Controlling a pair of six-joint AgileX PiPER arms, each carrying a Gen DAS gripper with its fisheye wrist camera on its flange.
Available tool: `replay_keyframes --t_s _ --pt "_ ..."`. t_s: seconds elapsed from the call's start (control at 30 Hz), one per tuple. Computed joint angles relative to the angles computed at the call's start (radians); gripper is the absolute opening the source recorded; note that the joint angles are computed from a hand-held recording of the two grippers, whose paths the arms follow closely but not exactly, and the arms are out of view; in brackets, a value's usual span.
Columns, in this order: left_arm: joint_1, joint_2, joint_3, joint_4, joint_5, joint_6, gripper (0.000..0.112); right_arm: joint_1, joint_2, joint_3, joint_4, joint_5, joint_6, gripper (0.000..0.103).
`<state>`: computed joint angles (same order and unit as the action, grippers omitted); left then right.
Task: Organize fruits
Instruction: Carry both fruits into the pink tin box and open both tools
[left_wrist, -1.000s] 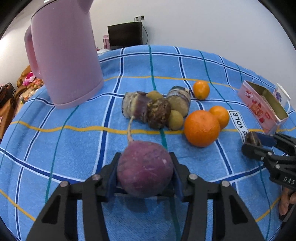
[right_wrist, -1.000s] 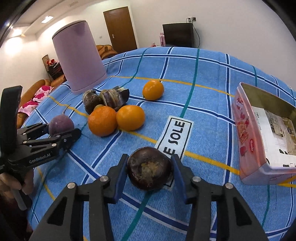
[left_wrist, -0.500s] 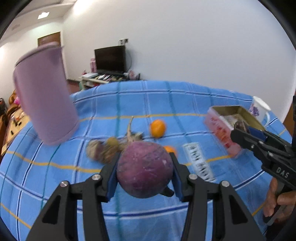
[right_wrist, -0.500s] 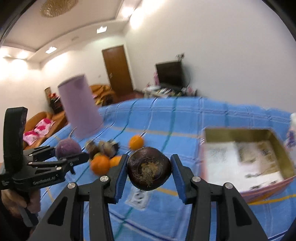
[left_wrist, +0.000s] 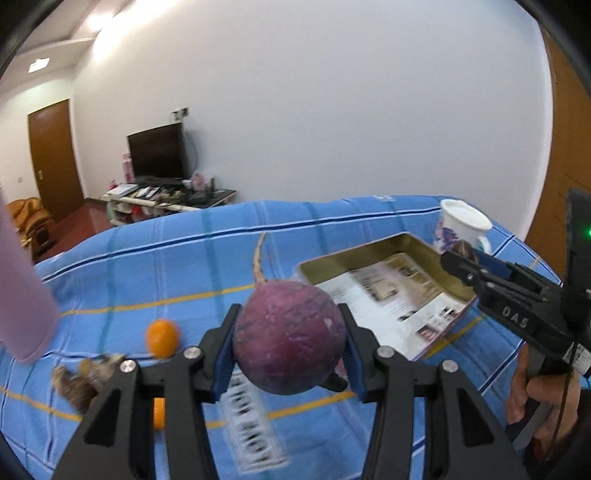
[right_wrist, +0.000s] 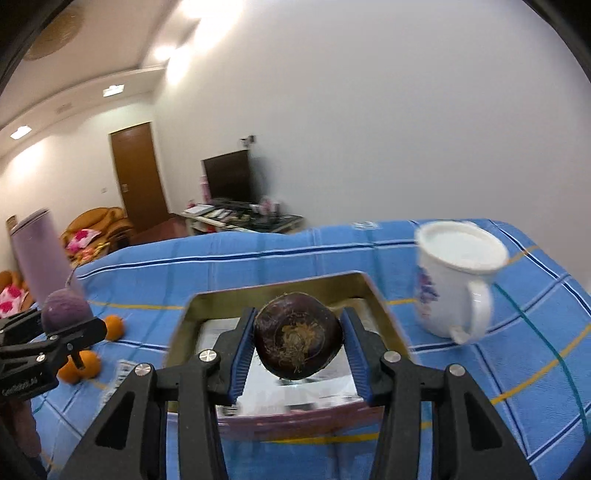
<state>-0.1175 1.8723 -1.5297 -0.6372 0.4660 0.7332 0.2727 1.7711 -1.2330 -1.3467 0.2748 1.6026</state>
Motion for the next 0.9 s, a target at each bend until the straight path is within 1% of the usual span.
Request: replay_keyframes --t_s 0.13,0.17,0.23,0.27,0.33,0.43,0.47,0.53,0.6,0.77,0.83,0.9 --pt "-0.081 0.058 -0.076 0.110 0.003 -0.138 0.051 -0.040 0.015 -0.023 0.125 0.008 -0.159 0.048" --pt "-0.097 0.073 -0.091 0.131 0.005 -0.166 0.051 -0.028 0.036 -0.048 0.149 0.023 -0.180 0.048" --pt "-0.132 0.106 -0.129 0.199 0.014 -0.239 0.051 -0.031 0.063 -0.083 0.232 0.048 -0.279 0.048" --pt "-0.145 0.119 -0.140 0.224 0.015 -0.263 0.051 -0.026 0.067 -0.084 0.230 0.063 -0.285 0.048" --pt "-0.169 0.144 -0.160 0.265 0.016 -0.305 0.051 -0.025 0.087 -0.109 0.282 0.084 -0.348 0.048" --pt "-0.189 0.177 -0.187 0.326 0.023 -0.366 0.051 -0.039 0.115 -0.138 0.390 0.080 -0.457 0.048" --pt "-0.193 0.186 -0.195 0.342 0.029 -0.383 0.051 -0.041 0.123 -0.151 0.439 0.079 -0.503 0.048" --pt "-0.198 0.198 -0.206 0.368 0.034 -0.407 0.051 -0.041 0.108 -0.128 0.439 0.067 -0.496 0.048" --pt "-0.206 0.218 -0.229 0.402 0.046 -0.440 0.051 -0.044 0.117 -0.137 0.473 0.071 -0.532 0.048" --pt "-0.226 0.232 -0.243 0.473 0.053 -0.492 0.051 -0.054 0.127 -0.155 0.606 0.076 -0.654 0.048" --pt "-0.233 0.243 -0.257 0.487 0.061 -0.504 0.051 -0.065 0.135 -0.165 0.685 0.069 -0.726 0.048" --pt "-0.239 0.242 -0.249 0.515 0.044 -0.525 0.051 -0.072 0.139 -0.171 0.749 0.064 -0.786 0.048"
